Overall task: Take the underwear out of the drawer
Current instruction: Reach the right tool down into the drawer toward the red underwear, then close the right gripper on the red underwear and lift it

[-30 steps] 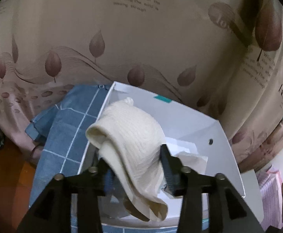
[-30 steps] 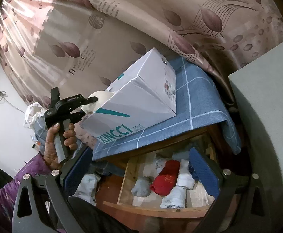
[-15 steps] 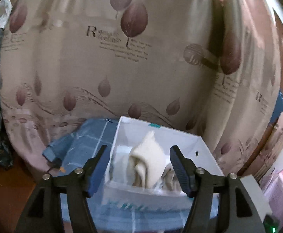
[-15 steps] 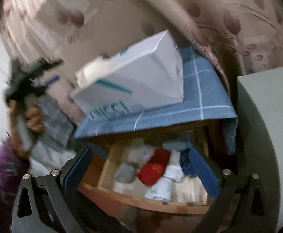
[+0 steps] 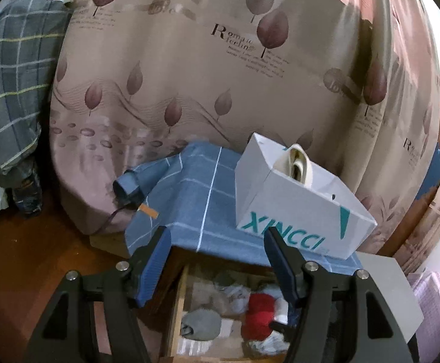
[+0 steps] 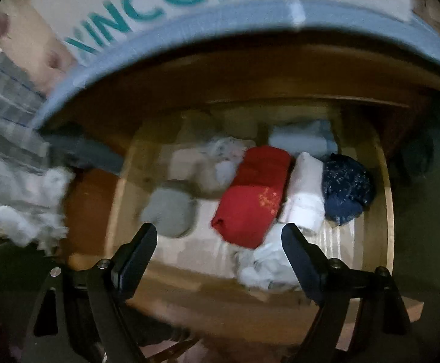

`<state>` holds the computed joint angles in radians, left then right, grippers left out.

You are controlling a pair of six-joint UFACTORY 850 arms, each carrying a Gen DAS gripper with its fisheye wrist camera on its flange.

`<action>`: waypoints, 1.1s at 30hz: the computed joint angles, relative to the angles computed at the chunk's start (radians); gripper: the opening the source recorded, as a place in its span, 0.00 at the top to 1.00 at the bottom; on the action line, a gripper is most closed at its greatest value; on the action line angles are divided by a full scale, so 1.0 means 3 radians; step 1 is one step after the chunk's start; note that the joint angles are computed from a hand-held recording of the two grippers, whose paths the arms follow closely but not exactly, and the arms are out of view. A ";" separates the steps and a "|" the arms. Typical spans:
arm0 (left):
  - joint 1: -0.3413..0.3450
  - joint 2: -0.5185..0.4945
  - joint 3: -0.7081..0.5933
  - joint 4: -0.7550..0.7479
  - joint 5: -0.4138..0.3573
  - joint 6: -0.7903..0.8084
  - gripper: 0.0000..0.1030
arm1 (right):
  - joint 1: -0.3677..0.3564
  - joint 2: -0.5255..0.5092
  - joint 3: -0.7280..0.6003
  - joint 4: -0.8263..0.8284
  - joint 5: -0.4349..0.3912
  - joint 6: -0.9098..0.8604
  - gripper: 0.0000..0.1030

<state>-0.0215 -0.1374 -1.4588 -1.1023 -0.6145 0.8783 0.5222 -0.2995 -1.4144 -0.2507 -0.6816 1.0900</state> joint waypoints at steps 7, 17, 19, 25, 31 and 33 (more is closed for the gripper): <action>0.0066 -0.0099 0.0010 -0.0158 -0.0269 0.0030 0.36 | 0.0000 -0.0514 -0.0504 0.0017 -0.0534 -0.0093 0.20; 0.0128 -0.0263 -0.0124 -0.0189 -0.0525 -0.0262 0.36 | -0.0097 -0.0994 -0.1061 0.0170 -0.1139 -0.0477 0.20; 0.0135 -0.0295 -0.0150 -0.0176 -0.0574 -0.0327 0.36 | -0.0113 -0.1065 -0.1142 0.0231 -0.1243 -0.0524 0.21; 0.0149 -0.0342 -0.0175 -0.0177 -0.0617 -0.0419 0.36 | -0.0162 -0.1193 -0.1288 0.0388 -0.1473 -0.0674 0.54; 0.0151 -0.0348 -0.0174 -0.0172 -0.0629 -0.0433 0.36 | -0.0122 -0.0916 -0.0971 0.0251 -0.1162 -0.0790 0.72; 0.0143 -0.0348 -0.0175 -0.0148 -0.0631 -0.0438 0.36 | -0.0124 -0.0724 -0.0768 0.0305 -0.0956 -0.0779 0.72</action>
<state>0.0214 -0.2418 -1.5112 -1.1466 -0.8039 0.7468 0.4849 -0.5167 -1.6448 -0.1593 -0.9684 0.8563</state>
